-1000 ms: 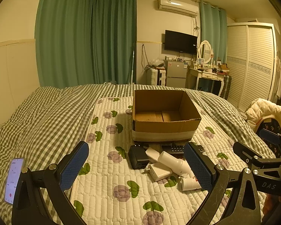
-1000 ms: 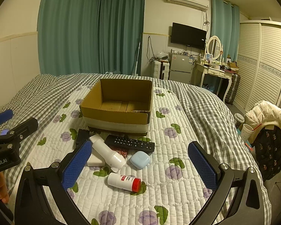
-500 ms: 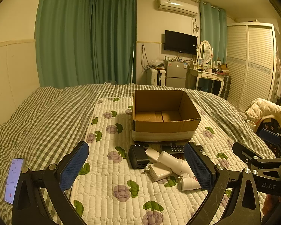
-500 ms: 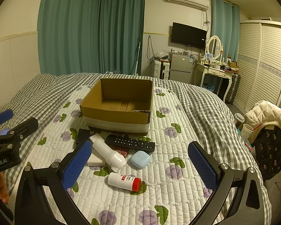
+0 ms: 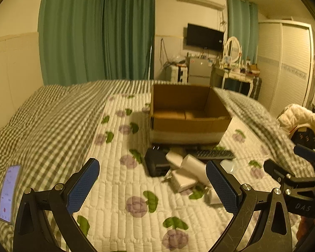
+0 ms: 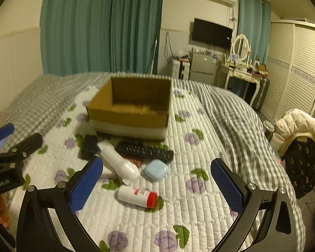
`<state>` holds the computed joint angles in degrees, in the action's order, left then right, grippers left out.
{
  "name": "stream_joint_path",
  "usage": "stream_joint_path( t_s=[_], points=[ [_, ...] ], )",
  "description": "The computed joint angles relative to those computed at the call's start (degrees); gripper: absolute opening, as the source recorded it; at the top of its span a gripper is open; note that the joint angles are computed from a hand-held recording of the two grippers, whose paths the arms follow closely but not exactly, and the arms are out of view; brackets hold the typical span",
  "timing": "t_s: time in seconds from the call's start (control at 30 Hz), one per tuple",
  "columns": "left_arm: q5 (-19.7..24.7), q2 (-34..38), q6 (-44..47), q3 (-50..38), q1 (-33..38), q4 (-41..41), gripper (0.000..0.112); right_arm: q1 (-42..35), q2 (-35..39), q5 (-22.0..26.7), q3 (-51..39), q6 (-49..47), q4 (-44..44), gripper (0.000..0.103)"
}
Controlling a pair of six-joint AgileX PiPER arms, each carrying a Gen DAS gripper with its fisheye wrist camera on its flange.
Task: Organize rigid objects
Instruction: 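Grasp the white charger with the left tool while the right grasps the red-capped bottle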
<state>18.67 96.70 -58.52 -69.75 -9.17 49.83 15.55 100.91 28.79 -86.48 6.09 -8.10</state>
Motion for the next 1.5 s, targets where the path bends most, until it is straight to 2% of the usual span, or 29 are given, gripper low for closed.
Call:
stream_joint_path(
  t_s=[0.17,0.33,0.43,0.57,0.63,0.7,0.77,0.83,0.9,1.0,1.17,1.27,1.4,1.5],
  points=[
    [1.25,5.05,4.79,-1.68,1.8,-4.06,0.103,1.4,8.07,5.98,-4.38,0.36,-2.57,0.103],
    [2.16,9.57,10.29,-3.56,3.33,-9.69,0.103,1.35,17.28,12.8,-11.92,-1.48,2.75,0.103],
    [2.54,11.91,15.63,-5.85,3.9,-15.26,0.103,0.96,21.5,14.87,-16.01,-3.26,7.54,0.103],
    [3.24,15.72,22.64,-10.11,4.37,-22.05,0.103,1.23,25.79,18.12,-21.44,-2.84,7.86,0.102],
    [3.86,17.49,24.24,-12.14,4.3,-23.64,0.103,1.63,27.95,20.92,-24.78,-1.42,6.11,0.089],
    [4.85,19.02,25.71,-14.1,4.13,-24.91,0.103,1.28,29.56,22.86,-27.57,-1.43,5.92,0.081],
    [5.95,20.57,26.83,-16.09,3.95,-25.88,0.103,0.76,29.64,23.16,-28.74,-2.04,6.19,0.081],
    [6.83,22.27,27.17,-18.29,3.48,-26.18,0.103,0.59,27.97,20.65,-28.0,0.96,2.02,0.081],
    [7.24,23.69,28.58,-20.02,2.96,-28.02,0.103,-0.13,27.61,20.61,-29.89,3.31,-0.41,0.081],
    [8.74,26.44,32.45,-23.43,1.61,-31.66,0.103,-2.52,28.02,20.87,-33.22,2.71,3.32,0.081],
    [13.33,31.92,34.19,-30.87,-0.85,-32.05,0.103,-4.71,29.33,22.12,-35.36,0.77,8.0,0.081],
    [17.12,35.49,34.99,-36.5,-1.57,-32.47,0.103,-4.3,31.07,23.01,-37.9,1.56,8.24,0.08],
    [21.21,40.03,36.6,-44.09,-1.81,-33.67,0.103,-4.7,30.18,21.45,-35.81,1.25,9.7,0.08],
    [21.8,41.34,37.11,-45.64,-1.81,-33.94,0.099,-4.75,30.98,22.36,-36.72,1.19,9.83,0.08]
  ],
)
